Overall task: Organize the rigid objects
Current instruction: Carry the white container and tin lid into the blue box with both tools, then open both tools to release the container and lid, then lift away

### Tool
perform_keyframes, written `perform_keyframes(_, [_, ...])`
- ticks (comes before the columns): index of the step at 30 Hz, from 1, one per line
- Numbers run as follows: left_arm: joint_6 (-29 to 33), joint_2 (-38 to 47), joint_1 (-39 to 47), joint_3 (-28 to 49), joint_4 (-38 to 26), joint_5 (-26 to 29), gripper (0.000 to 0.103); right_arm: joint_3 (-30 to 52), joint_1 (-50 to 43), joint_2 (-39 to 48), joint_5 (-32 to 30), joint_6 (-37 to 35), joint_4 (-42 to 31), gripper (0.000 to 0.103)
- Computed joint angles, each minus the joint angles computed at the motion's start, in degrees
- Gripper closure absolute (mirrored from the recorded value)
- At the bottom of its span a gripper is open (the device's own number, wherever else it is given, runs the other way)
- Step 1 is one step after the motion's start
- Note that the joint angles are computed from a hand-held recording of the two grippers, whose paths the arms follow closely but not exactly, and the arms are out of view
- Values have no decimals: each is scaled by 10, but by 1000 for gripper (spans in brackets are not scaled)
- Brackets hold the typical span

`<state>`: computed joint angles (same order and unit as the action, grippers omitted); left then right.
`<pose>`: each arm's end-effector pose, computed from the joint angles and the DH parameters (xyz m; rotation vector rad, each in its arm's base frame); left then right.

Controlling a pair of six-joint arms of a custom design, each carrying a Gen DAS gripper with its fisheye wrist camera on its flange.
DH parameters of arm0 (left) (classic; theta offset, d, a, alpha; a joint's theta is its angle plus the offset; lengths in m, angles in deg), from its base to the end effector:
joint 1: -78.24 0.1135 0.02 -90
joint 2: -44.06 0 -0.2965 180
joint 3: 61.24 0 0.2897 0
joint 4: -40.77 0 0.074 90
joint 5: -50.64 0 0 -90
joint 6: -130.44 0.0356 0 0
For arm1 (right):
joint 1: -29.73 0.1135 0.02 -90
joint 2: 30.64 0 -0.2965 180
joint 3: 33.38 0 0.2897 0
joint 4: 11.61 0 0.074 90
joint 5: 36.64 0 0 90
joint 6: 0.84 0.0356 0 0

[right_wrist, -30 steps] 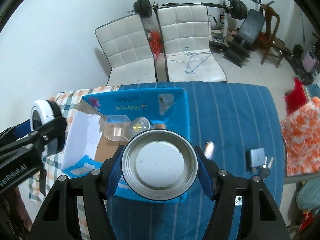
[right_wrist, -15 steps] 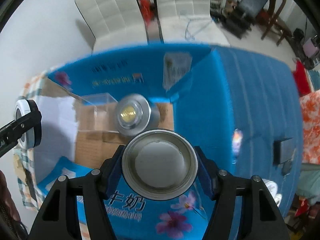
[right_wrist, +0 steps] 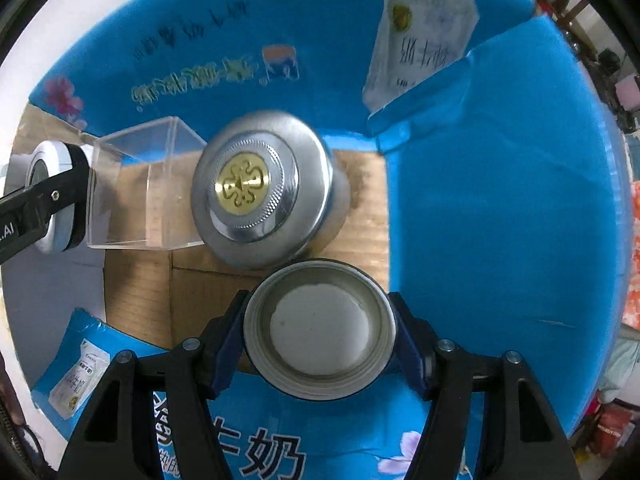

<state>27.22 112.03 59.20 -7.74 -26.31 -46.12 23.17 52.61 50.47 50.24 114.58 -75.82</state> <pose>0.1955 -0.0630 0.2078 0.1376 2.9623 0.1074 0.2204 0.0951 0.1765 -0.0686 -3.1368 -0.0917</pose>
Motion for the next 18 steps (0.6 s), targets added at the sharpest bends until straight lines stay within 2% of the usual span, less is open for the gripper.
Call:
perform_keyframes(7, [-9,31,-14,12,13,-5,28,13,0,50,-17,-7,-1,34])
perform_keyframes(15, [-4,60,-5,33,-6,3,27,37,-5,86,-23,-4,-10,32])
perform_keyframes(17, [-4,68,-4,38,-12,-3,15,46,-27,91,-31,-19,-15,29])
perform_keyframes(18, [-3,71,-4,39,-13,-5,14,48,-35,93,-32,-26,-17,29])
